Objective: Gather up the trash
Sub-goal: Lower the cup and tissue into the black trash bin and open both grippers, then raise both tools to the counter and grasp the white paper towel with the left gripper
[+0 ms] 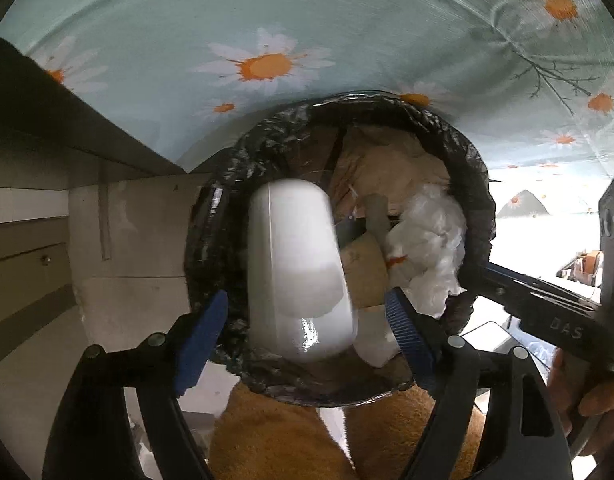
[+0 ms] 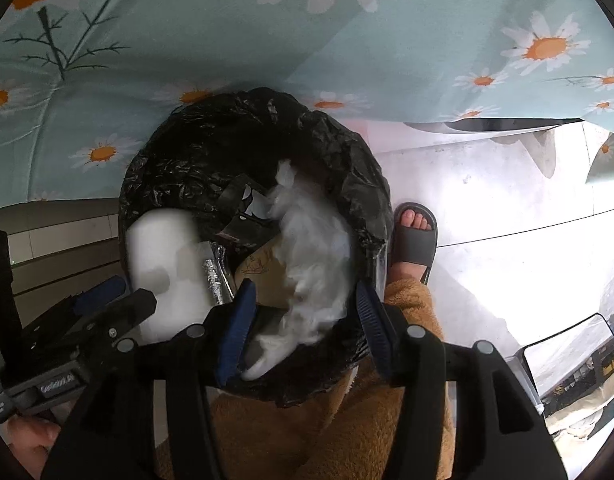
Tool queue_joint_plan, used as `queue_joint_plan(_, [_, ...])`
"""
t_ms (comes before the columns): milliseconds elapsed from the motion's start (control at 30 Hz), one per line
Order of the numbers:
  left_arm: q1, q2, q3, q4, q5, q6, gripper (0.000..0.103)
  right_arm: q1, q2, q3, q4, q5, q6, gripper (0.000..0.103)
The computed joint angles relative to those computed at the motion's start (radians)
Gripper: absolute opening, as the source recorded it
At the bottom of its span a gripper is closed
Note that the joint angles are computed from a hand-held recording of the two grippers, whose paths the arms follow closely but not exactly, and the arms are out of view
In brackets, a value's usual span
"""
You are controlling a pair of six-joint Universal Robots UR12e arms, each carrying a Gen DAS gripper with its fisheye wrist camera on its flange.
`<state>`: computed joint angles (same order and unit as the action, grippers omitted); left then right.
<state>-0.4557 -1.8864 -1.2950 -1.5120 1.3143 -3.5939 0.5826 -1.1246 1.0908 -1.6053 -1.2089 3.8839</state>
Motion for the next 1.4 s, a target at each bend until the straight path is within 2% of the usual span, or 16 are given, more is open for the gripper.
queue_joint_plan(200, [0.003, 0.016, -0.003, -0.003, 0.032, 0.045, 0.079, -0.001, -0.007, -0.021, -0.016, 0.021, -0.022, 0.053])
queue_joint_plan(433, [0.013, 0.067, 0.002, 0.017, 0.031, 0.073, 0.079, 0.008, -0.014, -0.095, 0.015, 0.011, -0.124, 0.053])
queue_joint_plan(533, [0.024, 0.098, 0.005, 0.013, -0.004, 0.079, 0.079, 0.016, -0.018, -0.144, 0.036, -0.005, -0.181, 0.053])
queue_joint_plan(700, [0.039, 0.140, 0.037, 0.016, -0.021, 0.067, 0.079, 0.019, -0.025, -0.227, 0.041, -0.027, -0.246, 0.053])
queue_joint_plan(800, [0.041, 0.141, 0.092, 0.000, -0.004, 0.064, 0.079, 0.017, -0.032, -0.274, 0.025, -0.046, -0.268, 0.054])
queue_joint_plan(900, [0.043, 0.138, 0.143, 0.023, 0.008, 0.046, 0.079, 0.012, -0.024, -0.330, -0.007, -0.062, -0.261, 0.056])
queue_joint_plan(967, [0.041, 0.130, 0.187, 0.044, 0.028, 0.044, 0.079, 0.004, -0.021, -0.356, -0.033, -0.049, -0.243, 0.061])
queue_joint_plan(1033, [0.038, 0.117, 0.232, 0.067, 0.046, 0.054, 0.079, 0.004, 0.008, -0.433, -0.035, -0.081, -0.250, 0.066])
queue_joint_plan(1133, [0.029, 0.083, 0.321, 0.094, 0.096, 0.078, 0.079, -0.001, 0.035, -0.502, -0.077, -0.098, -0.257, 0.066])
queue_joint_plan(1233, [0.020, 0.028, 0.436, 0.071, 0.143, 0.088, 0.080, -0.009, 0.064, -0.568, -0.119, -0.119, -0.260, 0.066])
queue_joint_plan(1400, [0.007, -0.060, 0.605, 0.068, 0.192, 0.123, 0.081, -0.024, 0.120, -0.684, -0.131, -0.169, -0.308, 0.068])
